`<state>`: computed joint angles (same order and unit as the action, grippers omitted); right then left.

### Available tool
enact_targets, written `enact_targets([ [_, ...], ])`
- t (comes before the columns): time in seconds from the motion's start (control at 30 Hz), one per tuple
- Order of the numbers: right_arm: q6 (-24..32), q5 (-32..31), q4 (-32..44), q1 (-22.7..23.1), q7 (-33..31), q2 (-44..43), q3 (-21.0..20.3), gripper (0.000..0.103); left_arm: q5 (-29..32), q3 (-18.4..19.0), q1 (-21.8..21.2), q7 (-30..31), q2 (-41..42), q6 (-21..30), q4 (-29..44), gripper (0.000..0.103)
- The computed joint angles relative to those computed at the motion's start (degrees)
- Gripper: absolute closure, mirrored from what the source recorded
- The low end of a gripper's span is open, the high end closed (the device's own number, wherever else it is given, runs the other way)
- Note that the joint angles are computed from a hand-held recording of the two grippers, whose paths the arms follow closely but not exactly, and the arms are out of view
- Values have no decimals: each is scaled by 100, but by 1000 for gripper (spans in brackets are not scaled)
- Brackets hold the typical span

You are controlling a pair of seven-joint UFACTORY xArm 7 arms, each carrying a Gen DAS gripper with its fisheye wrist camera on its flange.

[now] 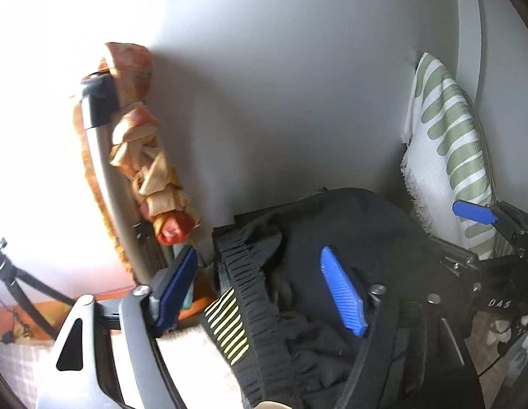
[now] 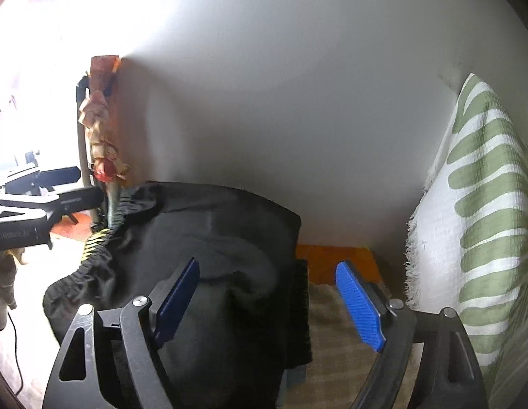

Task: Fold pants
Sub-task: 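Open both tools and release the pants on the stack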

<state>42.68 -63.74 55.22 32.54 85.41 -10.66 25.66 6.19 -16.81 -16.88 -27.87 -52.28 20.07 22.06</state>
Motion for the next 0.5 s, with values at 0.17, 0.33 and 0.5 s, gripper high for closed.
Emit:
enact_targets([
  [0.17,-68,173,-183,22,143,-333,107,12,-180,221,-290,58,-778,565,-295,24],
  [0.33,-23,440,-246,45,280,-565,407,8,-365,287,-551,93,-1815,1286,-543,24],
  [0.5,324,619,-297,106,468,-735,823,4,-549,130,-760,17,-2775,2038,-625,24],
])
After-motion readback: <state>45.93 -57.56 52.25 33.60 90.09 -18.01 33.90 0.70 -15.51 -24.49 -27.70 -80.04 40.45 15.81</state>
